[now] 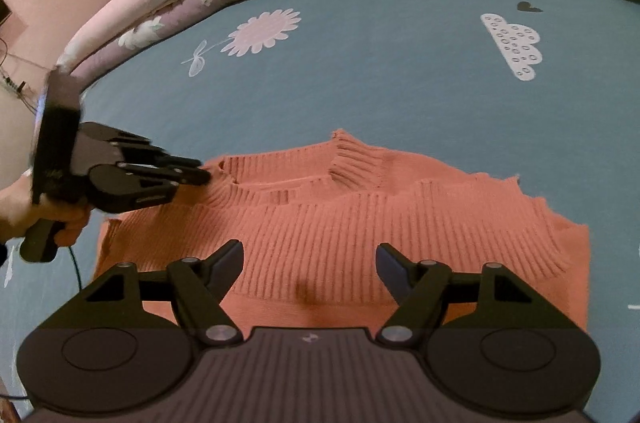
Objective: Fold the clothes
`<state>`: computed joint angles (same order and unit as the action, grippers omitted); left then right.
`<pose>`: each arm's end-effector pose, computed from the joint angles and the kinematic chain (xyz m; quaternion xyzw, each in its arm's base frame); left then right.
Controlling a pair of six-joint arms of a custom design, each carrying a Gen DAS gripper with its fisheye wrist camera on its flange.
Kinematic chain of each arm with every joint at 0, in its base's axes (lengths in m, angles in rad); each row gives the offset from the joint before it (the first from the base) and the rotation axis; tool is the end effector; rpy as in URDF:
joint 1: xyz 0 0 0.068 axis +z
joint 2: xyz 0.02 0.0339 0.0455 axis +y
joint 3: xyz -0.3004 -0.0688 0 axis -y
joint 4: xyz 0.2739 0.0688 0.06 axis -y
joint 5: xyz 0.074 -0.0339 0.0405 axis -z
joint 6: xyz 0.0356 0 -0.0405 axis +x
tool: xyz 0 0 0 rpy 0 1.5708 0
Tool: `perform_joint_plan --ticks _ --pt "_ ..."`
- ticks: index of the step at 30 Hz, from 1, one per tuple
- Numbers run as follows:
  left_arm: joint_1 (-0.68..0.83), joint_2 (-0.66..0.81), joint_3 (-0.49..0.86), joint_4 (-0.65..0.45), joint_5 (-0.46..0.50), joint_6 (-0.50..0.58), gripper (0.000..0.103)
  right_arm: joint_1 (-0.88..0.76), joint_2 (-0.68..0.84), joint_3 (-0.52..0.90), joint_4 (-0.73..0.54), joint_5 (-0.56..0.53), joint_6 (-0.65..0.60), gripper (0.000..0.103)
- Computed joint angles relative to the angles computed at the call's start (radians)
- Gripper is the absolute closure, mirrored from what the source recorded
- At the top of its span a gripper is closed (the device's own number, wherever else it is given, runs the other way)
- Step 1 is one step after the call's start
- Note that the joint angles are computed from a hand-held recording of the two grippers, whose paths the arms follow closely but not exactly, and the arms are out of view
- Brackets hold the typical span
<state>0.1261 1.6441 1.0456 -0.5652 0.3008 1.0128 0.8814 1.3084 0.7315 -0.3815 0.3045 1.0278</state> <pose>0.3434 0.0329 0.2092 0.4427 0.8617 -0.0158 0.2474 0.1777 0.1988 0.2162 0.1145 0.9366 0.1596 0.2902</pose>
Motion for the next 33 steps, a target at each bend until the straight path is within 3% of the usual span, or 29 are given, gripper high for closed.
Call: perform_joint_plan --ticks 4,5,9,12,13,14,17,18,19,21,23,26,33 --pt "0.013 -0.018 -0.075 0.09 -0.031 -0.058 0.093 0.001 -0.026 -0.023 -0.013 0.001 0.031 0.025" --pt "0.016 -0.011 -0.065 0.083 -0.023 -0.089 0.088 0.0 -0.03 -0.024 -0.021 0.002 0.031 0.025" --pt "0.063 0.02 0.033 -0.021 0.076 -0.226 0.086 -0.011 -0.06 -0.024 -0.035 0.015 0.001 0.025" --pt "0.108 -0.009 0.047 -0.046 0.142 -0.26 0.081 -0.053 -0.058 -0.014 -0.019 0.011 -0.069 0.028" --pt "0.128 -0.006 0.066 -0.092 0.191 -0.252 0.077 -0.069 -0.056 -0.009 -0.013 0.009 -0.093 0.039" --pt "0.14 0.007 0.085 -0.147 0.236 -0.234 0.072 -0.093 -0.046 -0.005 0.003 -0.005 -0.129 0.044" --pt "0.147 0.053 0.116 -0.29 0.322 -0.166 0.068 -0.172 0.036 0.017 0.084 -0.067 -0.249 0.071" --pt "0.138 0.055 0.102 -0.28 0.315 -0.165 0.068 -0.194 0.071 0.03 0.108 -0.085 -0.286 0.083" --pt "0.128 0.057 0.082 -0.249 0.307 -0.174 0.068 -0.215 0.112 0.041 0.139 -0.106 -0.321 0.088" --pt "0.115 0.064 0.045 -0.178 0.293 -0.204 0.069 -0.237 0.2 0.072 0.173 -0.119 -0.376 0.089" --pt "0.102 0.08 0.022 -0.099 0.265 -0.262 0.069 -0.237 0.309 0.134 0.136 -0.064 -0.414 0.09" --pt "0.105 0.125 0.033 -0.051 0.275 -0.325 0.068 -0.266 0.381 0.147 0.186 -0.066 -0.414 0.09" --pt "0.118 0.109 0.062 -0.018 0.276 -0.454 0.069 -0.296 0.34 0.159 0.143 -0.032 -0.331 0.088"
